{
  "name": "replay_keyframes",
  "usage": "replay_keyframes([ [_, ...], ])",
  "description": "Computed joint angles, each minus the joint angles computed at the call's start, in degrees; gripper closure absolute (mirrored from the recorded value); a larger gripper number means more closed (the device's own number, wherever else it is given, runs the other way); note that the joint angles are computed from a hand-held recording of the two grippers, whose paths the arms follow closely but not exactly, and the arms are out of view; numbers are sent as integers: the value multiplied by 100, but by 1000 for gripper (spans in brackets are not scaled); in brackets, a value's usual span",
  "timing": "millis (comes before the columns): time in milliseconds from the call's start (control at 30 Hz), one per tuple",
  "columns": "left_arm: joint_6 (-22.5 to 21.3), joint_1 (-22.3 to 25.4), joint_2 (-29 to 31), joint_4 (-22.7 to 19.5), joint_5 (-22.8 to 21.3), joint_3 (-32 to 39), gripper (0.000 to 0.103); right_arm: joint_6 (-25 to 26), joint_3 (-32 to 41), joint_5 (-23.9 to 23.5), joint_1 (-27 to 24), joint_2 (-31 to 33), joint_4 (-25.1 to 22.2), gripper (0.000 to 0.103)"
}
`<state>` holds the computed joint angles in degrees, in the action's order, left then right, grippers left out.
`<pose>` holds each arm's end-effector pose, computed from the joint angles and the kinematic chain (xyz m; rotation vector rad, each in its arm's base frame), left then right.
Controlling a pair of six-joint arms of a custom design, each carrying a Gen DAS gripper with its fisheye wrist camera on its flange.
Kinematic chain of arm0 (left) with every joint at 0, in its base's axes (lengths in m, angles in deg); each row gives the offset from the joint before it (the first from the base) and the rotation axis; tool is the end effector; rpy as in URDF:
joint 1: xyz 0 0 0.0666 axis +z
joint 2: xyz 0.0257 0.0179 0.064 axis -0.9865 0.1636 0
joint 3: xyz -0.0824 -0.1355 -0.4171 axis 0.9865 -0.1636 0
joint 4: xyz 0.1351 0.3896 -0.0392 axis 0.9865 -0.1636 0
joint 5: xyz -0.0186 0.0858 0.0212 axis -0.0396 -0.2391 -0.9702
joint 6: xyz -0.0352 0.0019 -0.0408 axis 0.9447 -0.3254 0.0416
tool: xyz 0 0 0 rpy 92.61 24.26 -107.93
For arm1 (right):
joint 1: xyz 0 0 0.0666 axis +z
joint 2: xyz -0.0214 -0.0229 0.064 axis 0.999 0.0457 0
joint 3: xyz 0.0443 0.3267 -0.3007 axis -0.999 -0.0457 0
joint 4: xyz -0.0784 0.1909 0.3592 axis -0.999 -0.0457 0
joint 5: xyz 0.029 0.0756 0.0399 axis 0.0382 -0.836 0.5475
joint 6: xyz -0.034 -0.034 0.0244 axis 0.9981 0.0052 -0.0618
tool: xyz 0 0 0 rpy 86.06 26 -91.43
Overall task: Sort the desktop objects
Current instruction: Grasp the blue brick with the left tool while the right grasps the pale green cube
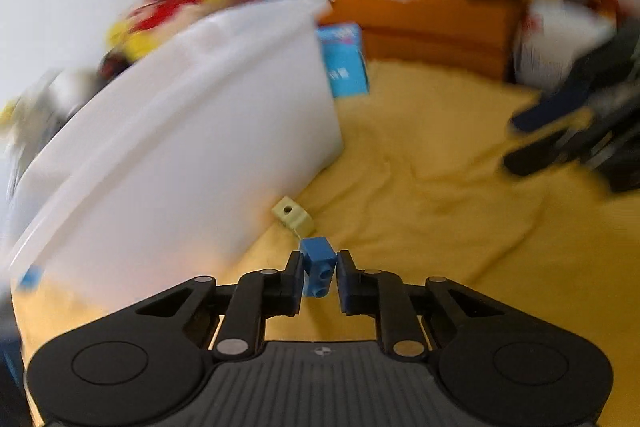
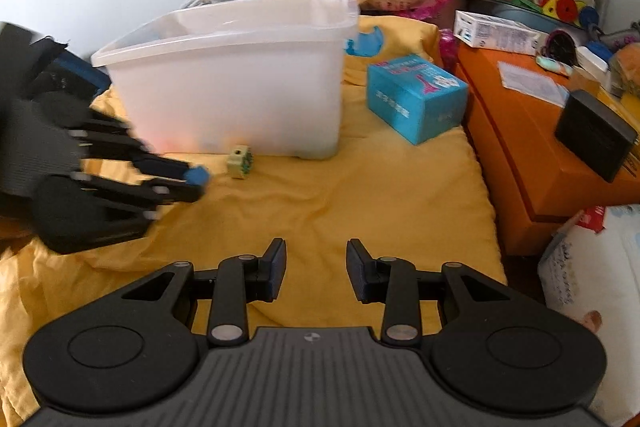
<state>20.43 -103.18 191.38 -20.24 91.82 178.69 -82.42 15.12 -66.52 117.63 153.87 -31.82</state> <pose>0.6530 -0.2801 0.3033 1.1637 2.0702 -0.1700 0.5558 0.3101 0.3221 0.0086 2.3395 0.0551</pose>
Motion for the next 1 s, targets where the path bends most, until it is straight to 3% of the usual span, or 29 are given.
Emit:
replay_keyframes([
  [133,1059,155,-712,-108,260,-707,83,176,208,-222,0,185,48,66],
  [267,1705,248,-1109,-504,479,-1174,83,447,529,-392,17,471,232,66],
  [467,2070,267,-1134,-396,254,-1580,83,1118,1348,-239,84,1225,314,66],
  [533,2080,258,-982,-298,161,-1535,83,1160,1705,-156,100,1500,94,66],
  [667,2297,224,-721,-63,122,-1364,81,1208,2039,145,149,1787,116,67],
  [700,2368,220,-678,2,119,-1324,80,1254,2134,179,154,1860,13,69],
  [733,2421,214,-616,24,134,-1261,76,1269,2200,182,153,1912,-104,84],
  [867,2466,199,-591,148,119,-1259,73,1032,1774,-29,123,1599,32,86],
  [1000,2403,175,-875,440,126,-1598,60,957,1000,-71,141,968,227,86],
])
